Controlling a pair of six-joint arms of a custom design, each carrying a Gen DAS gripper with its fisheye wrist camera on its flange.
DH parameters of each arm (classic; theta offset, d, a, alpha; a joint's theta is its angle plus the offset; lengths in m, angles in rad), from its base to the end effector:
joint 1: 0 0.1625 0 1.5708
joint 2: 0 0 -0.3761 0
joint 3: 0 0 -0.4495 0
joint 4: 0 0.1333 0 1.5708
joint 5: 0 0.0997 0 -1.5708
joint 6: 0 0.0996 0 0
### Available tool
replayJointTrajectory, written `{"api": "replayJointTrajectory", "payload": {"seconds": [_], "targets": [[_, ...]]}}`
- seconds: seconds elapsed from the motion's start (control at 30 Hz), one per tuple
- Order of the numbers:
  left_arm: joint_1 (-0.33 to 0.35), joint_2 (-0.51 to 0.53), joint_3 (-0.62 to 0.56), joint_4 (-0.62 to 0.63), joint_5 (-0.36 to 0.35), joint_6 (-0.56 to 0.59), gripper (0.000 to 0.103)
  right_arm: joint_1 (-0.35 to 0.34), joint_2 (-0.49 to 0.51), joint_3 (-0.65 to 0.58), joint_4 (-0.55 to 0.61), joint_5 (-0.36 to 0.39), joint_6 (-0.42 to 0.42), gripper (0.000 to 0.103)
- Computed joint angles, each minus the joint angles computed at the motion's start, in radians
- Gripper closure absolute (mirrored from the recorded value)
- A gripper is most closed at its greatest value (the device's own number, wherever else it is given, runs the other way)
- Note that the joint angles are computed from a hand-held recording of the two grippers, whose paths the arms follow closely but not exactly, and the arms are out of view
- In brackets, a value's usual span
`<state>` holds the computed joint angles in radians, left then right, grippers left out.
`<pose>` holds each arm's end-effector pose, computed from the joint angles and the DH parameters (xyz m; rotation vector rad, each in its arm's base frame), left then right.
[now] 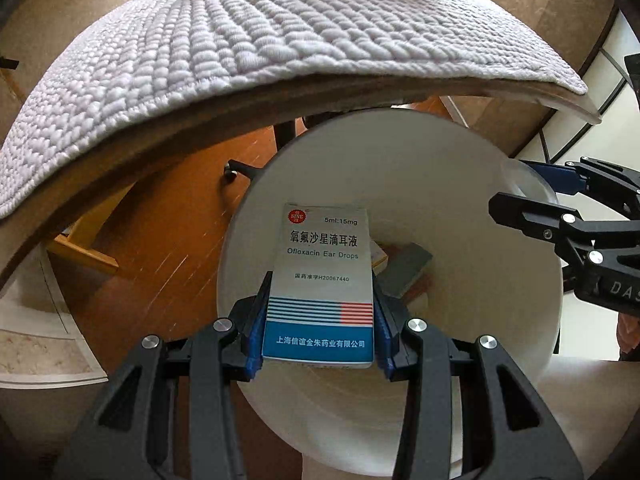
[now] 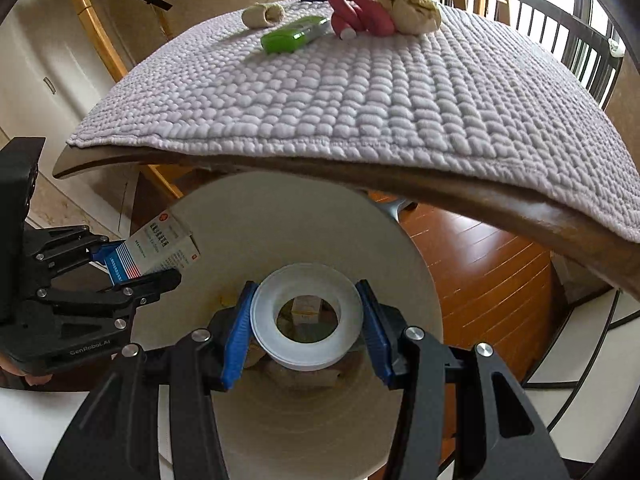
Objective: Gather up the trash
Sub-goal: 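Carry the ear drops box and tape roll with both tools above the white bin, then open the left tool over the bin while the right tool releases the tape roll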
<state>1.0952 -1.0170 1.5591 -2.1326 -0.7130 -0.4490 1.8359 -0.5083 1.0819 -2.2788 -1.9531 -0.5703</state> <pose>-0.1276 -0.7035 0.1873 0.0205 2.3351 -0.4968 0.3069 -0.7636 0.0234 1.0797 -2.5208 0.1017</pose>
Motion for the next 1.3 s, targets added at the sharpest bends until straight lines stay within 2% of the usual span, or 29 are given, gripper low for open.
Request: {"api": "replayJointTrajectory", "payload": {"seconds": [0.4, 0.87, 0.93, 0.97, 1.03, 1.13, 1.3], "targets": [[0.023, 0.061, -0.031, -0.028, -0.007, 0.024, 0.059, -0.02, 0.013, -0.001, 0.009, 0.003, 0.025, 0.054], [0.021, 0.047, -0.039, 0.018, -0.008, -0.002, 0.058, -0.017, 0.02, -0.026, 0.027, -0.006, 0.034, 0.054], [0.022, 0.046, -0.04, 0.027, -0.006, -0.009, 0.054, -0.016, 0.03, -0.044, 0.036, -0.008, 0.04, 0.054], [0.026, 0.037, -0.031, 0.02, -0.008, -0.002, 0.052, -0.017, 0.031, -0.05, 0.041, -0.011, 0.043, 0.051], [0.026, 0.032, -0.027, 0.01, -0.016, 0.009, 0.044, -0.019, 0.028, -0.048, 0.038, -0.013, 0.046, 0.035], [0.021, 0.017, -0.018, 0.008, -0.013, 0.023, 0.035, -0.022, 0.02, -0.049, 0.036, 0.003, 0.052, 0.032], [0.0, -0.033, 0.023, -0.058, -0.032, 0.073, 0.034, -0.017, -0.004, -0.046, 0.021, 0.037, 0.027, 0.028]]}}
